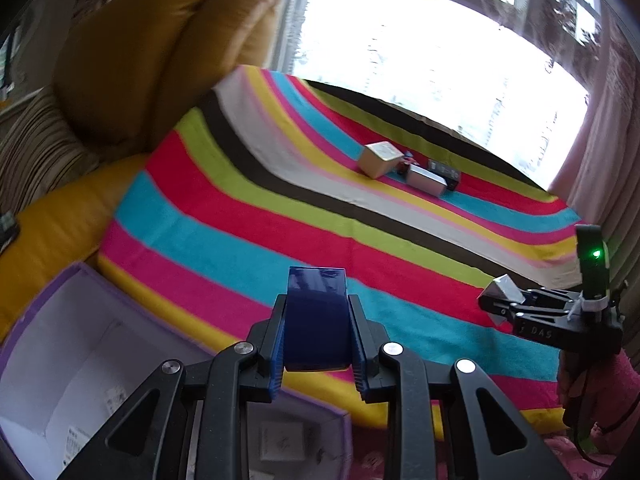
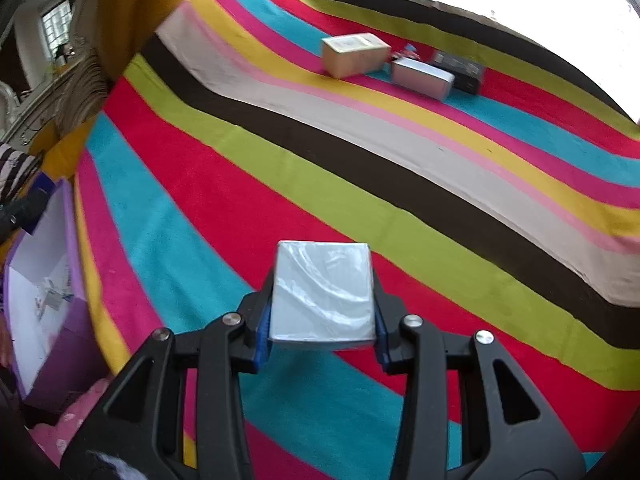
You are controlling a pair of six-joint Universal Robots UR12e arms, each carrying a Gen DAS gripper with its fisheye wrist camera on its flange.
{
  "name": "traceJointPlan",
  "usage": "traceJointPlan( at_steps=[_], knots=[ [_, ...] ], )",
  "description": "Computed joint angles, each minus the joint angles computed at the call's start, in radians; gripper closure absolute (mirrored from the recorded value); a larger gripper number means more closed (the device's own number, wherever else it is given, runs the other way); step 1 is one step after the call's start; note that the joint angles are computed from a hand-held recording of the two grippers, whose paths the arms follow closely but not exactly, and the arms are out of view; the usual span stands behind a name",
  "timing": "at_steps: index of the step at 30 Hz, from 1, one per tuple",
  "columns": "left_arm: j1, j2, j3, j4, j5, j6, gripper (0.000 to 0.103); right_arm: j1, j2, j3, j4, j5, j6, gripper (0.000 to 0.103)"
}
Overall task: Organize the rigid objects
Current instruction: 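Lower both boxes into the storage box and open both grippers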
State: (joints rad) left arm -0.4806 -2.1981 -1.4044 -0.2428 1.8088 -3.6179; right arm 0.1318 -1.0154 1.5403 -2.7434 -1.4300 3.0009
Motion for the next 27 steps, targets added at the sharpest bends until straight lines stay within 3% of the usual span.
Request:
traceJointPlan(
  at_steps=[8, 21, 27],
  knots=[
    [0.015, 0.05, -0.1, 0.054, 0.04, -0.066, 0.075, 0.029, -0.001, -0.032, 0.015, 0.077, -0.028, 0.059],
    [0.038, 0.112, -0.221, 0.081, 0.095, -0.174, 0.075, 0.101, 0.009, -0.073, 0.048, 0.221, -0.223, 0.059],
    [0.049, 0.126, -0.257, 0.091, 0.107, -0.205, 0.075, 0.139, 0.013, -0.072, 0.066, 0.241, -0.341, 0.059]
  ],
)
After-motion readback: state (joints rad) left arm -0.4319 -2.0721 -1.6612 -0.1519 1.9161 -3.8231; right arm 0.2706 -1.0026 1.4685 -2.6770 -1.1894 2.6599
